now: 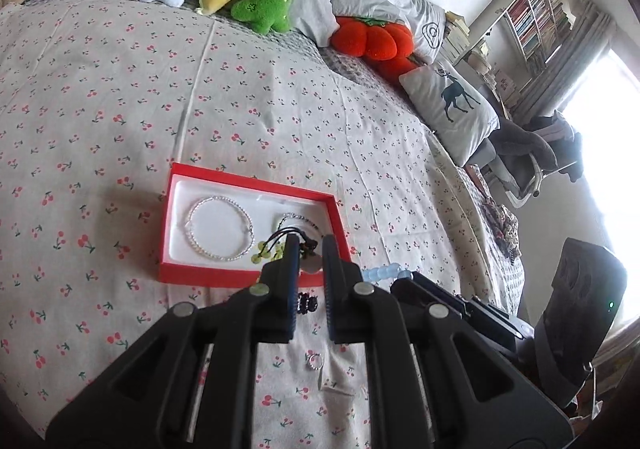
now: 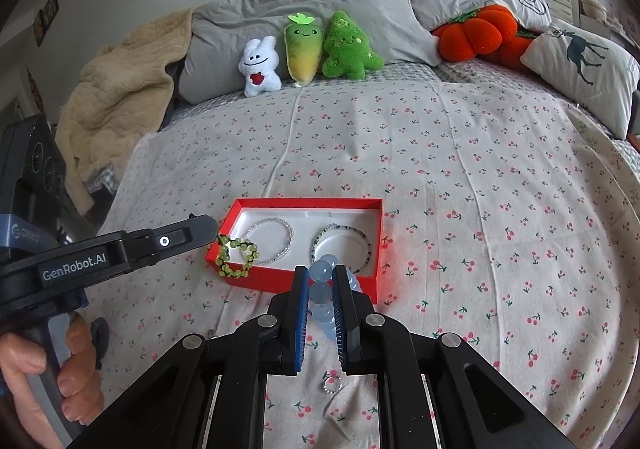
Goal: Organize jewelry
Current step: 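Carry the blue bracelet and green pendant over the red box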
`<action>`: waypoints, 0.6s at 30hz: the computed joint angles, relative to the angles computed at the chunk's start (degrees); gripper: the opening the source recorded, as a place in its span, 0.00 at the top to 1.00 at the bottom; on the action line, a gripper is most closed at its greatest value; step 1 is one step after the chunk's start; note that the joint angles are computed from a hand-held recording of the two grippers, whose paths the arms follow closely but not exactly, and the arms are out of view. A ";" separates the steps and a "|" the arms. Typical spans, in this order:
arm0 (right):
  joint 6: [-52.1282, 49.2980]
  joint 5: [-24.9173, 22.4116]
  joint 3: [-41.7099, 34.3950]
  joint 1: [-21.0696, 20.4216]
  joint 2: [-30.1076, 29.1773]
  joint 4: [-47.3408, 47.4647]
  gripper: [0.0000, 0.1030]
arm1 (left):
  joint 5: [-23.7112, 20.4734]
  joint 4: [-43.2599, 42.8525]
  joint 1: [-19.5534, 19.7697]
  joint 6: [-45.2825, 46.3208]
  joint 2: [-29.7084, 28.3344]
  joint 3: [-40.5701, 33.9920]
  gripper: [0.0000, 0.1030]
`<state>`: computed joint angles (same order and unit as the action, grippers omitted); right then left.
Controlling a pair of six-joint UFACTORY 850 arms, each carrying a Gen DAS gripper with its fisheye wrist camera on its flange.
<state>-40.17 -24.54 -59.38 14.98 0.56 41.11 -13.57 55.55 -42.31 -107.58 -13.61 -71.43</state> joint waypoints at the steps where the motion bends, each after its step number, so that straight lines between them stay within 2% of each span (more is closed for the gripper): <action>1: 0.12 -0.09 -0.52 -0.08 -0.49 -0.02 0.88 | 0.52 -0.33 0.35 0.41 -0.68 -0.65 0.88; 9: 0.46 -0.06 -3.64 -0.23 -3.09 -1.49 0.88 | -2.34 -11.87 2.61 10.91 -4.86 -2.87 0.88; 15: 2.63 0.31 -5.44 0.53 -4.85 -4.40 0.88 | -6.51 -13.55 2.82 13.06 -5.32 -2.38 0.88; 18: 4.03 0.83 -6.37 1.22 -5.64 -6.00 0.88 | -8.68 -10.85 2.30 11.93 -4.97 -2.28 0.87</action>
<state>-36.14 -23.71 -65.75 16.21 -5.07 35.11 -22.25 44.70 -40.01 -95.66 -18.58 -73.70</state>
